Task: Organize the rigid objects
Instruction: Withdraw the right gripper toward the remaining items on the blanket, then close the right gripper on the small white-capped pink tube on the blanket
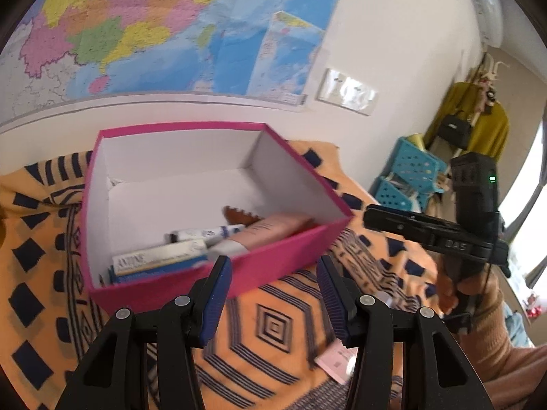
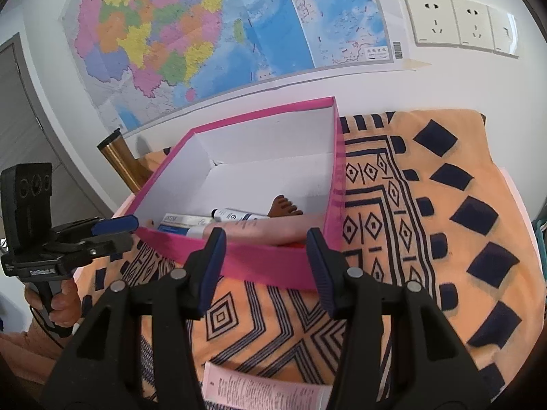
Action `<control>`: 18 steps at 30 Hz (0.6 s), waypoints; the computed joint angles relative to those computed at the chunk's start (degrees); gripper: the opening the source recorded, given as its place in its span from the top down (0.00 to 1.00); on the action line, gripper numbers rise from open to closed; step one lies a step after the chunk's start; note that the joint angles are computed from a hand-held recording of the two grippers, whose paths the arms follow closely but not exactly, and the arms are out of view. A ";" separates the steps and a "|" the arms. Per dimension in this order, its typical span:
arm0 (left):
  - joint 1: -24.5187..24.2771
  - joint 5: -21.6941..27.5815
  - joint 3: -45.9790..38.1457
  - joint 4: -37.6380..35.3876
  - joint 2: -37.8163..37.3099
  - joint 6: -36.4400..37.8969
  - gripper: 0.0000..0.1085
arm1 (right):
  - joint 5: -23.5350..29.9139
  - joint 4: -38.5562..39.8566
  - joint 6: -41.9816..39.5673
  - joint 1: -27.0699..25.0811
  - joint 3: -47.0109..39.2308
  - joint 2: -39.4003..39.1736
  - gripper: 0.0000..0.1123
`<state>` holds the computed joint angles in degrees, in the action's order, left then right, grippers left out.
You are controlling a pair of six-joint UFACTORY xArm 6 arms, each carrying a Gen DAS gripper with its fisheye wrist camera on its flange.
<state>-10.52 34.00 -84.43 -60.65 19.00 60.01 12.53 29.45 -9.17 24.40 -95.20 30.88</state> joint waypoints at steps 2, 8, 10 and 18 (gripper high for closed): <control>-0.33 0.69 1.57 -0.20 -0.95 1.28 0.52 | -1.02 1.42 -0.72 0.12 3.13 -1.83 0.55; -1.99 4.37 3.82 4.21 -0.26 0.78 0.52 | -1.58 -0.16 3.88 -0.49 12.87 -6.40 0.55; -2.44 5.65 3.83 5.56 0.83 -0.34 0.52 | -1.33 0.23 5.23 -0.70 16.64 -8.14 0.55; -3.87 8.08 2.57 9.67 4.60 -3.51 0.52 | -1.14 7.43 3.30 -0.52 28.35 -14.71 0.55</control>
